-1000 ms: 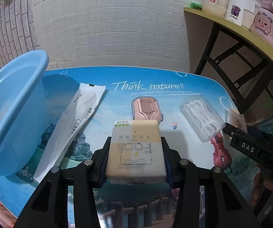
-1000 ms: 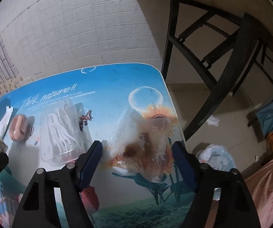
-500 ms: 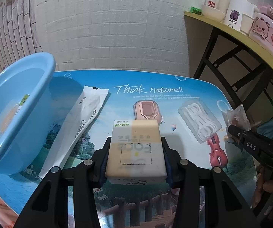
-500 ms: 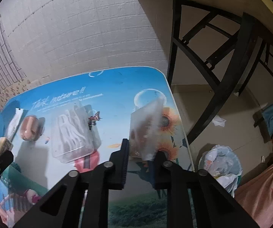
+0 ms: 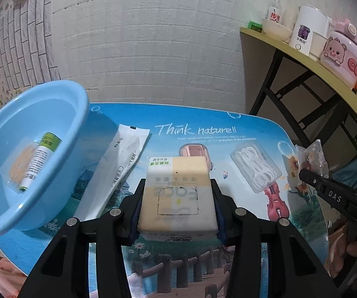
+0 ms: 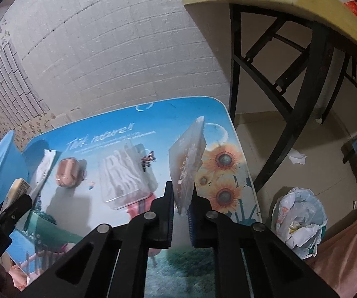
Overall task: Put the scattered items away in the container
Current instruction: 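Grasp the clear snack bag with the right tool while the left tool holds the tissue pack, then carry the tissue pack with the left tool while the right tool carries the snack bag toward the basin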
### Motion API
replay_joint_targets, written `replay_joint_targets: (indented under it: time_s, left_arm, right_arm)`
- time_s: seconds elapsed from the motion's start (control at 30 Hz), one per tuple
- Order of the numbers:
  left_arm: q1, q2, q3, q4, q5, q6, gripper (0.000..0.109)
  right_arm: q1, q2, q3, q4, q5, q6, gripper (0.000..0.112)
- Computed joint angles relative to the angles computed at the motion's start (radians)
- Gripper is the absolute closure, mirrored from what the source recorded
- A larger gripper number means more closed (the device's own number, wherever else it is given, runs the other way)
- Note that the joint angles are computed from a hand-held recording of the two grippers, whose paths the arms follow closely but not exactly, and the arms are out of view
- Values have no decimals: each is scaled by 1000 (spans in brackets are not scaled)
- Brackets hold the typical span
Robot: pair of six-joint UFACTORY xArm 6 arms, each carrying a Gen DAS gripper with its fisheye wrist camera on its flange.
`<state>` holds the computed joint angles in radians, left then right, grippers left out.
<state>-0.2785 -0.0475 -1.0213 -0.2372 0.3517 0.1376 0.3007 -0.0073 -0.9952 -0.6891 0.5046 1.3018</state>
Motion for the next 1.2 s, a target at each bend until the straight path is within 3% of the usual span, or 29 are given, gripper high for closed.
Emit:
replay_joint_targets:
  time_s: [0.53, 1.2]
  left_arm:
    - [51, -79, 23, -76, 16, 102, 64]
    - [185, -103, -2, -196, 60, 263, 64]
  right_arm:
    - [95, 11, -81, -5, 2, 25, 103]
    - [190, 101, -245, -3, 28, -14, 103]
